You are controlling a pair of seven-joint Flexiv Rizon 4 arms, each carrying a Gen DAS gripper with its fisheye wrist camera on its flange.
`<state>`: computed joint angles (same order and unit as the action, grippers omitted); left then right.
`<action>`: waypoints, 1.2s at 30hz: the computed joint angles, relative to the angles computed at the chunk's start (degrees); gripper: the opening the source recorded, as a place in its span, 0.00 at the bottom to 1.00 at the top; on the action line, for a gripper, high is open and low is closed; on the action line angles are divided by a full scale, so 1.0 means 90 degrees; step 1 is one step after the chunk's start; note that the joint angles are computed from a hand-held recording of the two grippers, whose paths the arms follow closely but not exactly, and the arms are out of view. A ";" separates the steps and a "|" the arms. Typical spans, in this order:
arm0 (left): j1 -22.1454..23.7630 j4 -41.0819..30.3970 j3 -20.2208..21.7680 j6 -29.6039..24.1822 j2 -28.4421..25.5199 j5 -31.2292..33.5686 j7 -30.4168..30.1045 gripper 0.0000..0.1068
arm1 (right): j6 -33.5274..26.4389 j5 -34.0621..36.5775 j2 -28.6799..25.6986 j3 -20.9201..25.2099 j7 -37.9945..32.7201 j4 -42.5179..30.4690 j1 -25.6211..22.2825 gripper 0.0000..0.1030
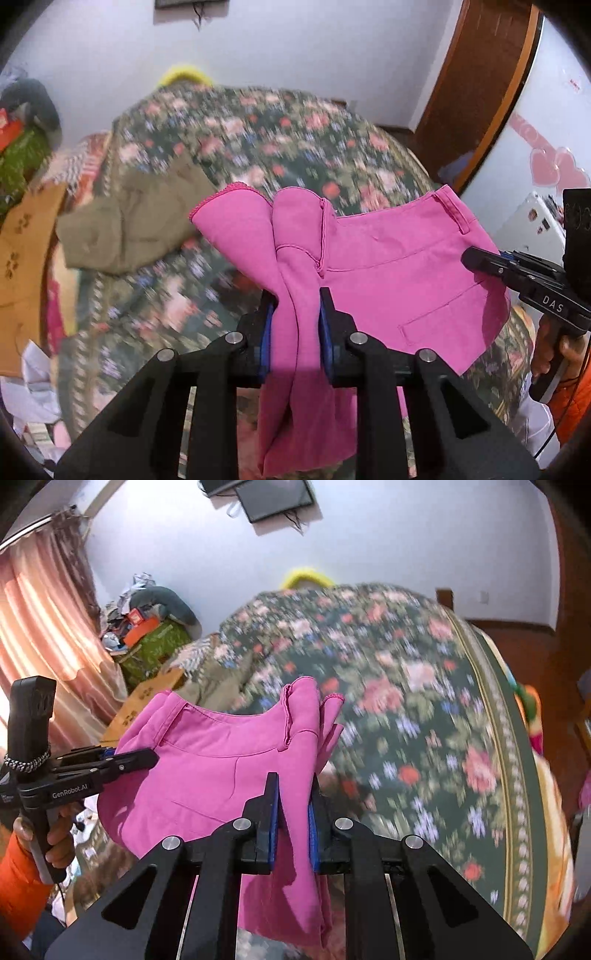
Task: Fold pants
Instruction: 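Lift the folded pants with both grippers and carry them toward the bed's end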
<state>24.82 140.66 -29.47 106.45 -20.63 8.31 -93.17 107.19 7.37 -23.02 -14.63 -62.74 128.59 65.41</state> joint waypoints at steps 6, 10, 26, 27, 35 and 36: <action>0.0625 -0.0114 -0.0121 0.0150 0.0257 0.0139 0.0018 0.21 | -0.0272 -0.0354 -0.0251 -0.0511 -0.0051 -0.0761 0.0353 0.11; 0.0975 -0.0335 -0.0086 0.0222 0.0094 0.0311 0.0103 0.21 | -0.0495 -0.0782 -0.0578 -0.0426 0.0105 -0.1415 0.0147 0.11; 0.0037 -0.1882 0.1888 0.0263 -0.1356 -0.0387 0.0929 0.21 | -0.2200 -0.2815 -0.2654 0.1387 0.0880 -0.4939 -0.1610 0.11; -0.0037 -0.1986 0.1991 0.0247 -0.1460 -0.0470 0.0993 0.21 | -0.2410 -0.2915 -0.2812 0.1569 0.0870 -0.5212 -0.1729 0.11; -0.0197 -0.2861 0.2291 0.0124 -0.2406 -0.1024 0.1425 0.21 | -0.3582 -0.3280 -0.4047 0.2176 0.0742 -0.7102 -0.2046 0.11; -0.0223 -0.2976 0.2324 0.0100 -0.2522 -0.1092 0.1461 0.21 | -0.3719 -0.3275 -0.4203 0.2229 0.0689 -0.7340 -0.2058 0.11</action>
